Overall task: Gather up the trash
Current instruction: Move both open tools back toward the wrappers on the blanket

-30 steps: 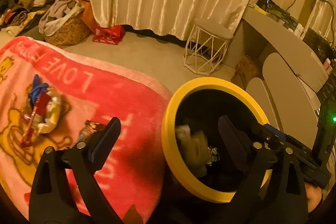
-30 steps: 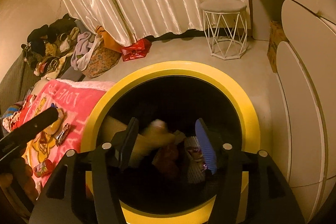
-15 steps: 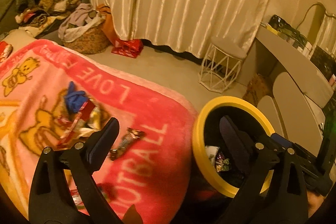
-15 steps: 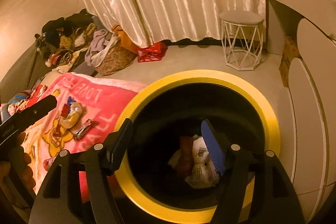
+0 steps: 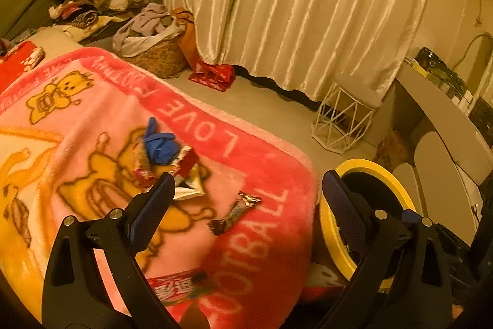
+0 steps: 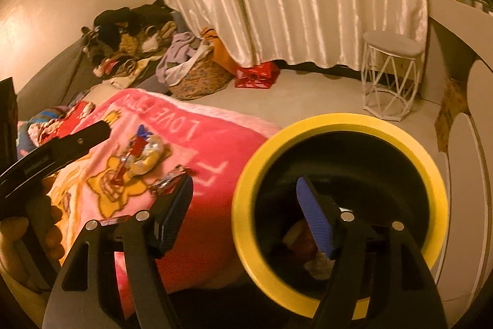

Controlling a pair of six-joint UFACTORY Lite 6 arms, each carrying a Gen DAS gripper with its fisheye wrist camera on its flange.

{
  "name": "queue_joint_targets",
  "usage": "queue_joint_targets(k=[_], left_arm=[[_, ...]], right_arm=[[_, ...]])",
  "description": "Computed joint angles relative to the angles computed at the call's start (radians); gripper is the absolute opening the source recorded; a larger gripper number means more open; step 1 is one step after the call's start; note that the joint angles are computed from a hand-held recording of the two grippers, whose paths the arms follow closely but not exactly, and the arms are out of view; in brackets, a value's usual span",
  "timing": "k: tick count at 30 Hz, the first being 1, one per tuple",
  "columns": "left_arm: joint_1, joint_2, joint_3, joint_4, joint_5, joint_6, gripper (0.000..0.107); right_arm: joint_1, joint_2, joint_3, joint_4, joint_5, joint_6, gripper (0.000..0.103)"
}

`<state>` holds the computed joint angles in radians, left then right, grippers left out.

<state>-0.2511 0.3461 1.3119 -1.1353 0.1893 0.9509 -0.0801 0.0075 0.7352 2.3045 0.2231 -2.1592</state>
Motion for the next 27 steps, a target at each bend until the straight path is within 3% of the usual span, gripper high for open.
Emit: queue_joint_targets(k=[10,18,27], left_arm=[[0.098,0.002,-0.023,-0.111,0.034,0.12,0.088],[0.18,0.048,-0.007,-0.05,0.05,0.088,0.088],[0.253,0.124,0.023,-0.019,0.091,0.105,0.086]], right_arm=[[0.151,0.081,0.085,0.223,-0.057,-0.206,0.07],[0.223,0.159,0.151,0.397,-0.073,-0.379,0.07],[0.279,0.282,0.276,0.471,-0.1,-0.449,0.071]])
